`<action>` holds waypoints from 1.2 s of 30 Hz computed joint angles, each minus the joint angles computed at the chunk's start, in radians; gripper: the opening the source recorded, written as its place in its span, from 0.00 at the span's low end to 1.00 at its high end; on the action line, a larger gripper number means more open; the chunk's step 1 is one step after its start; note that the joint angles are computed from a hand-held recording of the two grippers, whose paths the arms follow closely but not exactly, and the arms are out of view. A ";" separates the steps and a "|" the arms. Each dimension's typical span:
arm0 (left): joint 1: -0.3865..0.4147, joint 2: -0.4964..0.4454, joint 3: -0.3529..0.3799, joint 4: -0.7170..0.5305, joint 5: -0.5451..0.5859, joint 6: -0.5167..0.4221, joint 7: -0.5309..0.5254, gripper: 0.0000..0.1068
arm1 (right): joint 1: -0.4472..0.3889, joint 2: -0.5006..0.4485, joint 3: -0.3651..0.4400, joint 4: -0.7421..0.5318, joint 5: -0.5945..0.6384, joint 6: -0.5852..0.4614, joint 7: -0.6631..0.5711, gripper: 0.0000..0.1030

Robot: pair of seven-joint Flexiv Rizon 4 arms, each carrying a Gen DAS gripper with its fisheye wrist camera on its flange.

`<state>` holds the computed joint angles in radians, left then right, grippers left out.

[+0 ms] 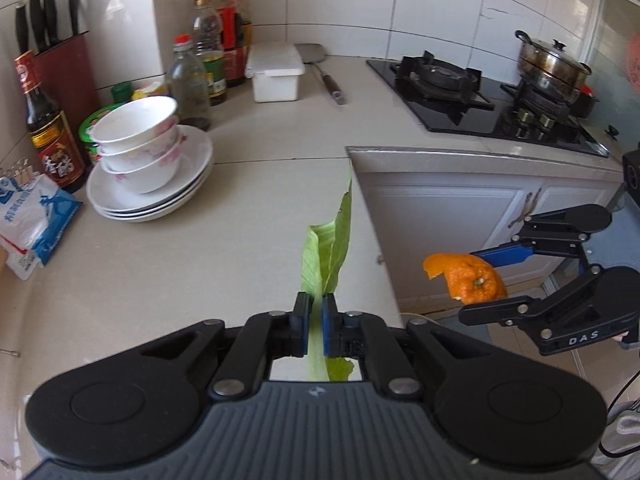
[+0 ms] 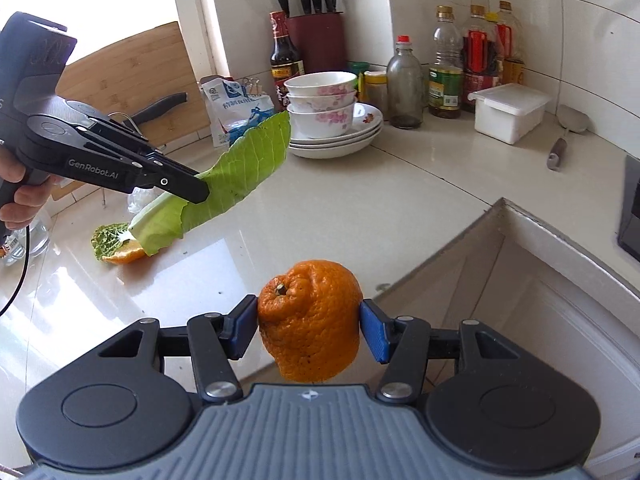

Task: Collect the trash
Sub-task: 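Carry the cabbage leaf and orange over the bin and open both grippers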

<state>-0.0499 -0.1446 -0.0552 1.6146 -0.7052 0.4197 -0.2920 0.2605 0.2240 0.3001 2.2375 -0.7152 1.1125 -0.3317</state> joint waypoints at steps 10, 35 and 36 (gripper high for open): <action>-0.100 0.091 -0.020 0.134 -0.021 -0.045 0.001 0.04 | 0.009 0.221 0.066 0.127 0.133 -0.185 0.028 0.59; -0.288 0.002 -0.097 0.342 0.207 0.335 -0.313 0.42 | 0.032 0.402 0.096 0.334 0.327 -0.231 0.070 0.59; -0.291 -0.001 -0.101 0.342 0.214 0.342 -0.317 0.46 | 0.031 0.401 0.096 0.339 0.329 -0.226 0.073 0.59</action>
